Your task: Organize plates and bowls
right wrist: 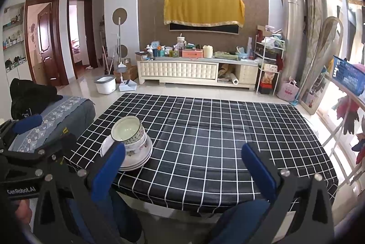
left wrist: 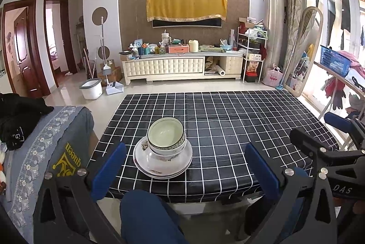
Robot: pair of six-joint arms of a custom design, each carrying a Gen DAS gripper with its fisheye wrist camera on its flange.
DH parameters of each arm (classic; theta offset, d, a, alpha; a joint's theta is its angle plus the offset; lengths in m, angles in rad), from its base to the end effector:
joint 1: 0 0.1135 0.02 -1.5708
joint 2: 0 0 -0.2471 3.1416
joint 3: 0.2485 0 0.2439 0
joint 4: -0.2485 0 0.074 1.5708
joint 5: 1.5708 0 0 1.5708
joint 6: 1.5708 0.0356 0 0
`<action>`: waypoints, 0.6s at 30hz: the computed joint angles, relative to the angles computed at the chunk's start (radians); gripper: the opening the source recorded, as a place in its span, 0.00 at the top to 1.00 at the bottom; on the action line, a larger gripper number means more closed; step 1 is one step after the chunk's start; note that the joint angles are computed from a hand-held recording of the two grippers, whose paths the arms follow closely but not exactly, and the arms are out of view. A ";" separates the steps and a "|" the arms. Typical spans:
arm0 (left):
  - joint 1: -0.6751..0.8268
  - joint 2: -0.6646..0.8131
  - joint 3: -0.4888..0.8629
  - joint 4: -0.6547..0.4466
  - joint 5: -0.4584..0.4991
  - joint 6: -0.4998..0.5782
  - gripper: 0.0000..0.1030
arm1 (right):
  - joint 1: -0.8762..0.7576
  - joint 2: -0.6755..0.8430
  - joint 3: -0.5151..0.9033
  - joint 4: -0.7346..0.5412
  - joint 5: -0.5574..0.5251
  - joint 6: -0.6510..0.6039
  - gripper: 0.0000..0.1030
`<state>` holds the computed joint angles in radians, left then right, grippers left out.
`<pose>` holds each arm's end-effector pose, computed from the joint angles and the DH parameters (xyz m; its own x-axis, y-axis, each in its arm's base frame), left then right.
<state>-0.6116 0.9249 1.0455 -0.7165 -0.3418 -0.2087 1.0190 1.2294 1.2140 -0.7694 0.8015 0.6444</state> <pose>0.1606 -0.0980 0.3385 -0.5146 0.1225 -0.8487 0.2118 0.9772 0.0126 0.1499 0.1948 0.3329 -0.4920 -0.0020 -0.8706 -0.0380 0.9991 0.0192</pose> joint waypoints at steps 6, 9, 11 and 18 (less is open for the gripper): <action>0.007 -0.005 -0.007 0.008 0.009 0.010 0.00 | 0.005 -0.002 0.005 -0.010 0.008 0.008 0.00; 0.007 -0.005 -0.008 0.008 0.010 0.009 0.00 | 0.006 -0.001 0.003 -0.009 0.012 0.008 0.00; 0.007 -0.005 -0.009 0.008 0.012 0.008 0.00 | 0.007 -0.002 0.001 -0.008 0.012 0.009 0.00; 0.011 0.002 -0.005 0.005 0.018 0.006 0.00 | 0.012 -0.001 0.003 -0.017 0.020 0.014 0.00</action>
